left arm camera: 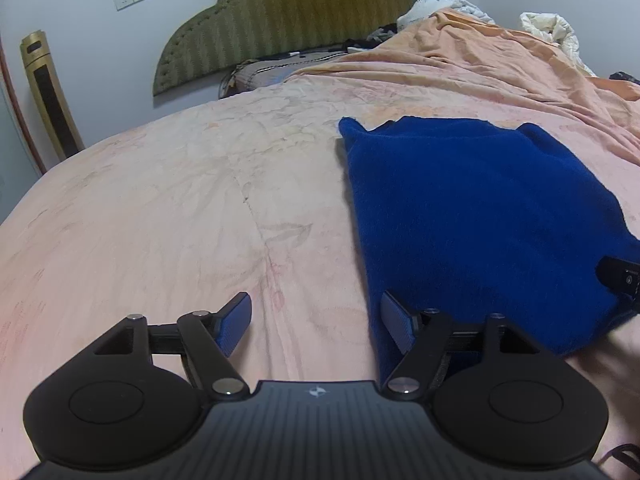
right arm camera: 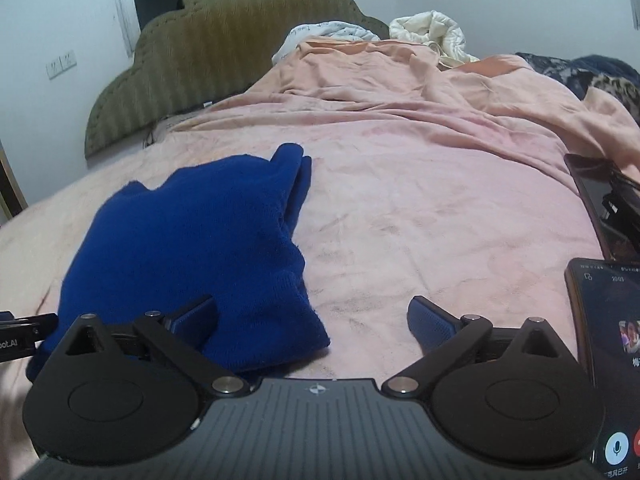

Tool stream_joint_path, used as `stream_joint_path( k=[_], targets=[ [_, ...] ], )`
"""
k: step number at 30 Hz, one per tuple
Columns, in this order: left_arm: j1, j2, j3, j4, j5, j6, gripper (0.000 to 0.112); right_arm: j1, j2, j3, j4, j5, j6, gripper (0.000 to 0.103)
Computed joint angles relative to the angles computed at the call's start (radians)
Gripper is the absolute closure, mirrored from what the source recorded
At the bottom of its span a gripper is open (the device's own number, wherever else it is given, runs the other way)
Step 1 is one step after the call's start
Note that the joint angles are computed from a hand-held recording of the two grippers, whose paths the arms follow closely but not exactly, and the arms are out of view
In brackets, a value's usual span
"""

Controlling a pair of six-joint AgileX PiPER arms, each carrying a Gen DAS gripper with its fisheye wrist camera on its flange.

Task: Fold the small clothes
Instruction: 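Release the sweater edge and pull both open tools back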

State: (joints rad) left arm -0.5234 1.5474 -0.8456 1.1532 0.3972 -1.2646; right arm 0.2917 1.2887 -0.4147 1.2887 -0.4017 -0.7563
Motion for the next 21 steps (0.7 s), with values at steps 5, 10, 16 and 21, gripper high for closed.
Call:
stream_joint_path(
  k=[5, 10, 16, 21],
  targets=[
    [0.001, -0.010, 0.029, 0.055, -0.001, -0.095, 0.037, -0.011, -0.004, 0.007, -0.028, 0.013, 0.026, 0.000],
    [-0.008, -0.017, 0.060, 0.146, 0.013, -0.202, 0.035, -0.011, -0.004, 0.008, -0.034, 0.013, 0.034, 0.000],
    [0.041, -0.014, 0.080, 0.119, -0.026, -0.193, 0.030, -0.016, -0.001, 0.014, -0.071, 0.015, 0.082, 0.000],
    [0.049, -0.024, 0.117, 0.238, -0.042, -0.346, 0.025, -0.008, 0.005, 0.006, -0.040, 0.011, 0.046, 0.000]
  ],
)
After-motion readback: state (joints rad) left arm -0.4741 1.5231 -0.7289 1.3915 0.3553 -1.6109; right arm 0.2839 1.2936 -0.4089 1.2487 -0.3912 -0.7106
